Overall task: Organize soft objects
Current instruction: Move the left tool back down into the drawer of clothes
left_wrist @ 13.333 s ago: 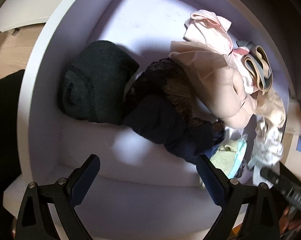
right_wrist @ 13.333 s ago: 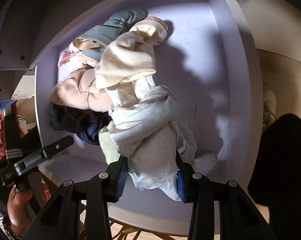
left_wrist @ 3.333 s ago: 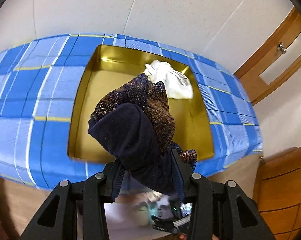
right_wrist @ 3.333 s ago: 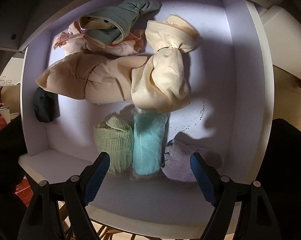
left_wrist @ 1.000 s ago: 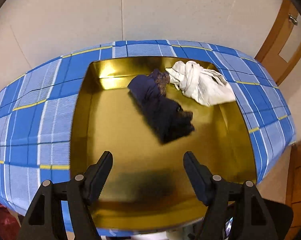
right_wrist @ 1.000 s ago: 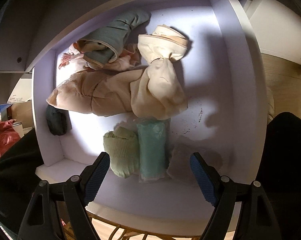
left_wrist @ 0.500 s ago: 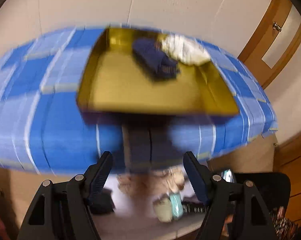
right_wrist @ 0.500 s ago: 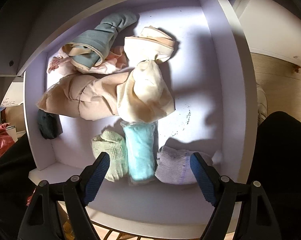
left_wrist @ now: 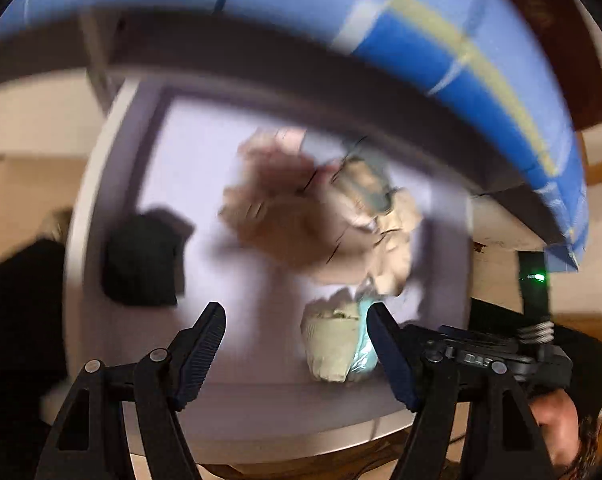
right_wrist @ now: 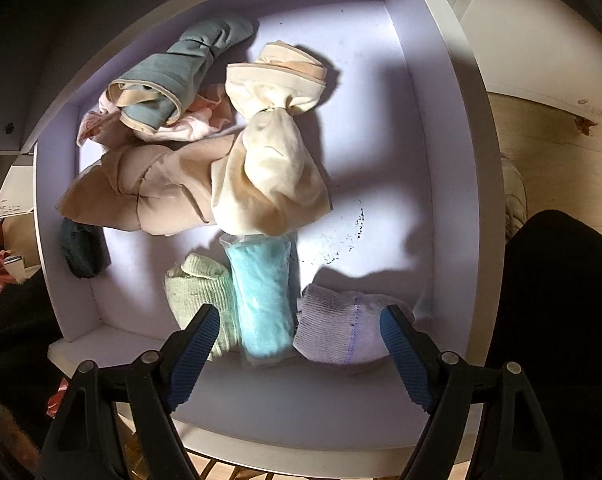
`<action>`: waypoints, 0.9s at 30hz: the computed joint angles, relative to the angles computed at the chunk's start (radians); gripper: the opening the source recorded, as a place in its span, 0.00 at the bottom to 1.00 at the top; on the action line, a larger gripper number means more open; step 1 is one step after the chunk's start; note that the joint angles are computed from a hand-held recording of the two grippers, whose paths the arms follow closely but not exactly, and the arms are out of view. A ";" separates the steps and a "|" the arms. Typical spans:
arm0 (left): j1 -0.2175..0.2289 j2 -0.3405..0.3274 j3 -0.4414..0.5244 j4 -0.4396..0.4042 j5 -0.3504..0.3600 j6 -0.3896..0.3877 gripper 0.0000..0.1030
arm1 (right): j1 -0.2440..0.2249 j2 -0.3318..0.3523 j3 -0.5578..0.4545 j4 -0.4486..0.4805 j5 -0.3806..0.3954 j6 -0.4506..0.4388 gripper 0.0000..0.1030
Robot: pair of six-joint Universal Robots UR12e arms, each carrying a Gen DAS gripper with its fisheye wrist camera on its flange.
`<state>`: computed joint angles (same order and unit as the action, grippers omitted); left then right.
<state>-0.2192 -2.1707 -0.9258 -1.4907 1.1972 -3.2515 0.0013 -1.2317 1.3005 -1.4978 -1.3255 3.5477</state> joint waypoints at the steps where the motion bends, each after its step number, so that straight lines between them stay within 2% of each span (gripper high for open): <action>1: 0.003 0.001 -0.012 -0.008 -0.015 -0.020 0.72 | 0.001 -0.001 0.001 0.001 -0.002 0.000 0.81; 8: -0.014 -0.047 0.012 -0.078 -0.083 -0.130 0.72 | 0.004 0.003 -0.011 0.010 -0.019 -0.022 0.81; 14: -0.030 -0.103 0.051 -0.033 -0.149 -0.308 0.73 | 0.006 0.004 -0.005 -0.006 -0.010 0.001 0.81; 17: -0.047 -0.150 0.132 -0.109 -0.072 -0.325 0.73 | -0.002 0.001 -0.004 -0.005 0.004 0.009 0.81; 20: -0.052 -0.172 0.160 -0.130 -0.039 -0.336 0.77 | -0.005 0.000 0.001 -0.012 0.013 0.012 0.81; 22: -0.053 -0.175 0.167 -0.135 0.006 -0.316 0.82 | -0.007 -0.001 0.001 -0.014 0.022 0.006 0.81; 27: -0.040 -0.162 0.162 -0.196 0.086 -0.234 0.84 | -0.003 0.009 -0.012 -0.017 0.032 -0.003 0.81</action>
